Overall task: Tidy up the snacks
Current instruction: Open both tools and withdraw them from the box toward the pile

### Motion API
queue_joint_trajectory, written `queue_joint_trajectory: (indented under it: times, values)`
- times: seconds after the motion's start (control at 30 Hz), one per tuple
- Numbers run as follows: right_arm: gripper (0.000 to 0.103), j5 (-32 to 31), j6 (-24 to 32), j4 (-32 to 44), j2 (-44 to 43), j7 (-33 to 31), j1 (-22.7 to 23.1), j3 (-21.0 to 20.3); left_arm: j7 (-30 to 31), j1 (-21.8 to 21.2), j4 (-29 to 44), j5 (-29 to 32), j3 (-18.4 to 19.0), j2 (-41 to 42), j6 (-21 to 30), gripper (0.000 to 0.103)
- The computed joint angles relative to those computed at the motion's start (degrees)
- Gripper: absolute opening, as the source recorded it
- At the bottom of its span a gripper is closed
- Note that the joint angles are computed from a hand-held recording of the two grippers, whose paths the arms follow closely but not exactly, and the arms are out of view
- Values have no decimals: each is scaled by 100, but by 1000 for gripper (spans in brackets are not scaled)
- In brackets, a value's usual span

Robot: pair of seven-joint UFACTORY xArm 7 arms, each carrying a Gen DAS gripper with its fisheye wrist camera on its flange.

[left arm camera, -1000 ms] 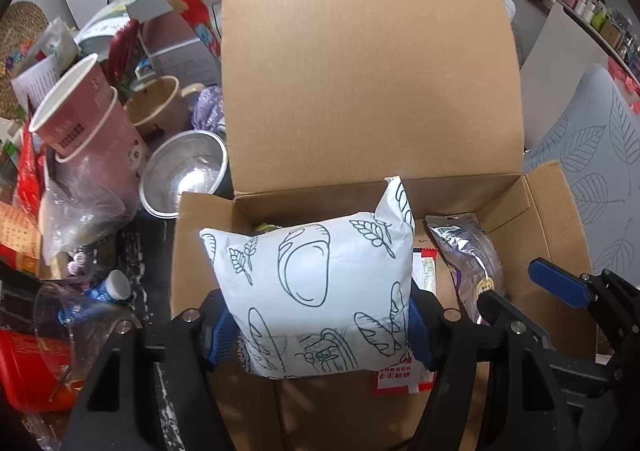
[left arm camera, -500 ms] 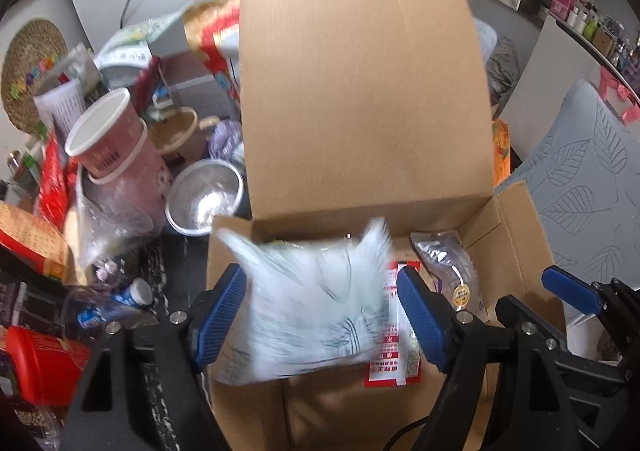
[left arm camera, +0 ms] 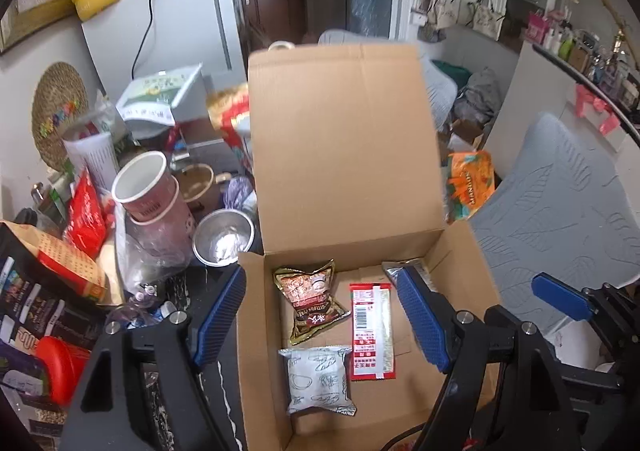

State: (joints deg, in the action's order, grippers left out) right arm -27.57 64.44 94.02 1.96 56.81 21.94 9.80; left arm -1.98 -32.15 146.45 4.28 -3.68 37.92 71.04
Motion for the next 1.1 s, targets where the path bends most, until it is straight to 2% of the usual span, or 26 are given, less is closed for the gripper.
queue_joint_trajectory:
  times: [0.43, 0.57, 0.63, 0.8, 1.1]
  values:
    - [54, -765, 779, 333, -387, 699, 393, 467, 8, 398, -2822, -104, -419, -2299, -1145, 78]
    - [54, -970, 1095, 457, -434, 889, 551, 636, 70, 571, -3424, -221, -542, -2832, -1271, 78]
    - [60, -1063, 1207, 457, -495, 1022, 633, 714, 99, 645, -3693, -279, -589, -3072, -1324, 78]
    - [61, -1228, 1526, 474, -584, 1289, 803, 935, 219, 826, -4331, -479, -668, -3645, -1395, 78]
    - [68, -1239, 1769, 286, -788, 1823, 1010, 1213, 520, 1027, -5147, -815, -712, -4414, -1328, 80]
